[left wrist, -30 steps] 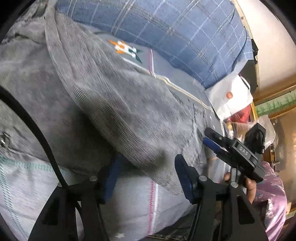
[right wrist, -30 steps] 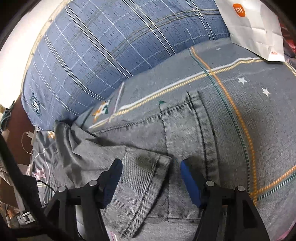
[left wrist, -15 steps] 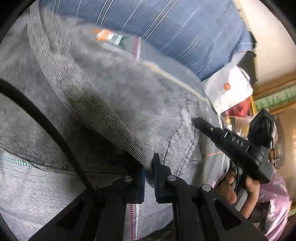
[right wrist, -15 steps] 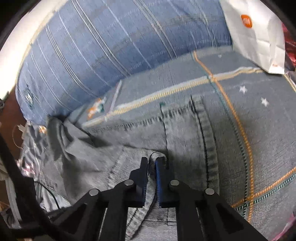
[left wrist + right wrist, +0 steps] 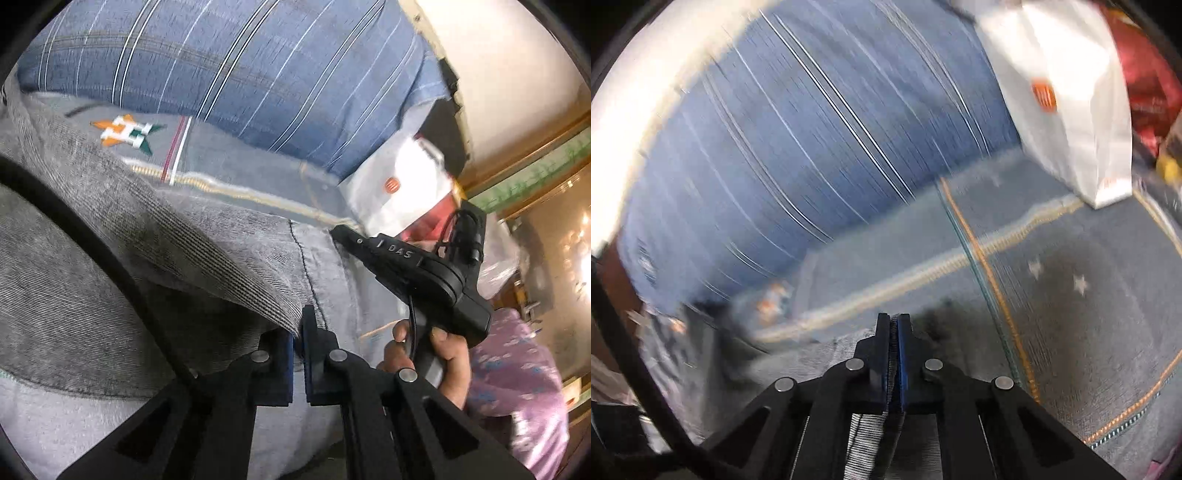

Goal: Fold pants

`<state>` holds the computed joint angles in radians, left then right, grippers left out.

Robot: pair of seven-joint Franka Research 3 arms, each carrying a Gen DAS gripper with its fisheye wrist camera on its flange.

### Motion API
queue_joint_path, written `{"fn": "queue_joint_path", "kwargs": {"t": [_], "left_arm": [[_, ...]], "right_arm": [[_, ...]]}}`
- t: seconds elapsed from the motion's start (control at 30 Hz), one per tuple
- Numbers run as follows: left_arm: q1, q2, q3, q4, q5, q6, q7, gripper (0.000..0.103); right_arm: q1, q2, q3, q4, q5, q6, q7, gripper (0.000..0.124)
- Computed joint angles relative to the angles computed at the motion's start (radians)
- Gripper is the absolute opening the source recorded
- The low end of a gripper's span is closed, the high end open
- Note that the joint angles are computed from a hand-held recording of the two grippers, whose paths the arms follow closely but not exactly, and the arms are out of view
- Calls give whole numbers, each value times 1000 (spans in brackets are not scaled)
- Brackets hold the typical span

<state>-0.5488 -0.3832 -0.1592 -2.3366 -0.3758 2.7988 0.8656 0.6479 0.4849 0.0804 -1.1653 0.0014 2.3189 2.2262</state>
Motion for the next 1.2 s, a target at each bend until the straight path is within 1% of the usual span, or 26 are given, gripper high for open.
{"fn": "queue_joint_path", "kwargs": {"t": [0.03, 0.07, 0.17, 0.2, 0.23, 0.27, 0.3, 0.37, 0.43, 0.47, 0.5, 0.53, 0.57, 0.6, 0.7, 0.77, 0.9, 1.0, 1.03, 1.07, 1.1, 1.13, 1.17, 1.2], "left_arm": [[6, 5, -7, -5, 6, 0, -12, 3], [4, 3, -13, -17, 4, 23, -18, 3], [-23, -5, -6, -35, 4, 86, -4, 3], [-37, 2, 5, -30, 0, 90, 8, 3], [-49, 21, 17, -16, -3, 81, 25, 3], [-46, 39, 17, -3, 0, 72, 28, 3], [-41, 58, 19, 6, -2, 50, 30, 3], [-48, 67, 27, -6, -44, 32, 54, 3], [-41, 53, 15, -25, -61, 45, 61, 3], [-42, 39, 12, -38, -67, 55, 68, 3], [-48, 26, 13, -50, -74, 61, 76, 3], [-59, 10, 18, -66, -88, 71, 85, 3], [-72, 1, 26, -77, -104, 85, 91, 3], [-91, -5, 39, -90, -129, 103, 101, 3], [-119, 0, 61, -99, -171, 111, 101, 3], [-121, 5, 62, -99, -184, 109, 99, 3], [-107, -5, 51, -102, -170, 98, 96, 3], [-108, -9, 57, -103, -172, 86, 105, 3], [-106, -6, 57, -101, -170, 77, 106, 3], [-99, -2, 52, -97, -164, 67, 102, 3], [-98, 3, 51, -95, -166, 63, 103, 3], [-94, 8, 47, -92, -167, 61, 101, 3], [-92, 9, 45, -92, -169, 60, 102, 3], [-93, 8, 45, -95, -175, 62, 106, 3]], "right_arm": [[-5, 8, 4, 1, 11, -13, -2, 4], [-12, 1, 8, -10, 22, -8, -11, 4], [-7, -72, -5, -104, -4, 74, -4, 4], [4, -84, -22, -115, -42, 78, 27, 4], [10, -78, -31, -101, -69, 60, 49, 4], [7, -66, -33, -84, -81, 40, 61, 4], [-10, -50, -20, -80, -51, 40, 58, 4], [-46, -30, 20, -65, 31, 8, 5, 4], [-40, -52, 21, -90, 31, -12, -19, 5], [-44, -75, 27, -123, 44, -3, -34, 5], [-60, -112, 47, -177, 90, 16, -63, 5], [-74, -140, 64, -225, 140, 44, -86, 5], [-98, -172, 92, -285, 225, 87, -129, 5], [-106, -182, 102, -310, 268, 100, -149, 5], [-108, -157, 104, -298, 319, 39, -150, 6], [-107, -145, 102, -287, 336, 49, -169, 6], [-102, -133, 93, -274, 345, 39, -148, 7], [-101, -157, 85, -302, 341, 57, -137, 8], [-100, -161, 84, -301, 333, 55, -139, 16], [-98, -161, 84, -298, 325, 53, -140, 41], [-96, -163, 82, -298, 315, 56, -139, 54], [-101, -168, 88, -310, 330, 79, -157, 68], [-94, -168, 85, -304, 314, 81, -152, 69], [-81, -162, 73, -289, 275, 64, -127, 69]]}}
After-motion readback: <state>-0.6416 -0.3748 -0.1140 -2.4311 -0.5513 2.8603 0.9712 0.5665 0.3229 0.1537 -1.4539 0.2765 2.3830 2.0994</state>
